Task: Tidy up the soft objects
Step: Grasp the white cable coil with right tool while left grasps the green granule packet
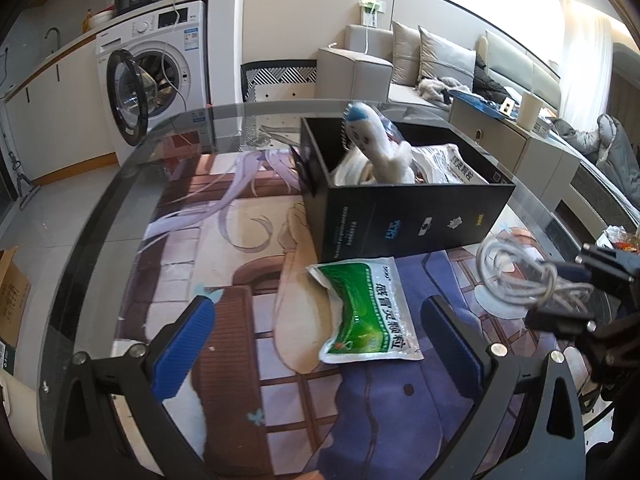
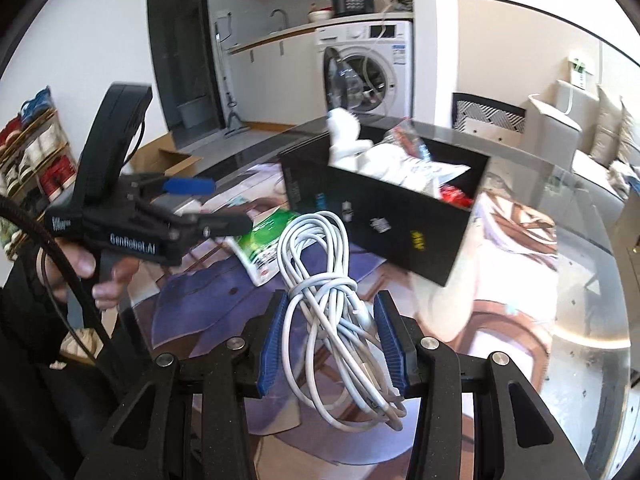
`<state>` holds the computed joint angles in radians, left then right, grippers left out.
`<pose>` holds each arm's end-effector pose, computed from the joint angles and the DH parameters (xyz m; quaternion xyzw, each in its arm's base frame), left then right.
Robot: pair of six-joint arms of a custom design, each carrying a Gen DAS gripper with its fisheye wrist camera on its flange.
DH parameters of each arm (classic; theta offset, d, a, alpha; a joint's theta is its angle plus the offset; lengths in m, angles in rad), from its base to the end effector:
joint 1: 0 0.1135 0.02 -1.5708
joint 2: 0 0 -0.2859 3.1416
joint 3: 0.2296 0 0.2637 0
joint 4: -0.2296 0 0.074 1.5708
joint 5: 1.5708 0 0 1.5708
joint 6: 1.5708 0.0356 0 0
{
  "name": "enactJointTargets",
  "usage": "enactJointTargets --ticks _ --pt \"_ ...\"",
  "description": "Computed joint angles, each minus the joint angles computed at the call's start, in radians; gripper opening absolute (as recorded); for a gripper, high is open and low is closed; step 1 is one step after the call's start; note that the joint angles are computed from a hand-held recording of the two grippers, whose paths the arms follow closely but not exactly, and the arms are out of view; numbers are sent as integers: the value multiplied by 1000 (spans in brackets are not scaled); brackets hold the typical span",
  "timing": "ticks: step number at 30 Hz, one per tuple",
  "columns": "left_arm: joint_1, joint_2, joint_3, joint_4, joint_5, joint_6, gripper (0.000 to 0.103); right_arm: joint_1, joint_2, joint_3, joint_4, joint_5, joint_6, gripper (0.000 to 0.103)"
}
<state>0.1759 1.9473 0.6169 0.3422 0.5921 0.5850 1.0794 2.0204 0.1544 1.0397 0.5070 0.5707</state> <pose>0.3003 0.0332 0.0578 0.2682 0.8801 -0.1575 0.3588 0.1088 0.1666 0.0305 -0.1386 0.8957 0.1001 0.4105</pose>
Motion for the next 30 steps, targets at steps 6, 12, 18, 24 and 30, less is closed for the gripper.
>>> enactJointTargets --ticks 6,12,18,24,30 --pt "-62 18 14 -19 -43 -15 103 -41 -48 -21 -18 12 9 44" --pt "-123 36 17 -20 -104 -27 103 -65 -22 -15 4 6 9 44" --pt "-150 51 45 -57 -141 -39 103 -83 11 -18 47 -1 6 44" --pt "-164 65 69 -94 -154 -23 99 -102 28 -18 68 -8 1 44" --pt "-174 53 35 -47 -146 15 80 -108 21 -13 58 -11 1 44"
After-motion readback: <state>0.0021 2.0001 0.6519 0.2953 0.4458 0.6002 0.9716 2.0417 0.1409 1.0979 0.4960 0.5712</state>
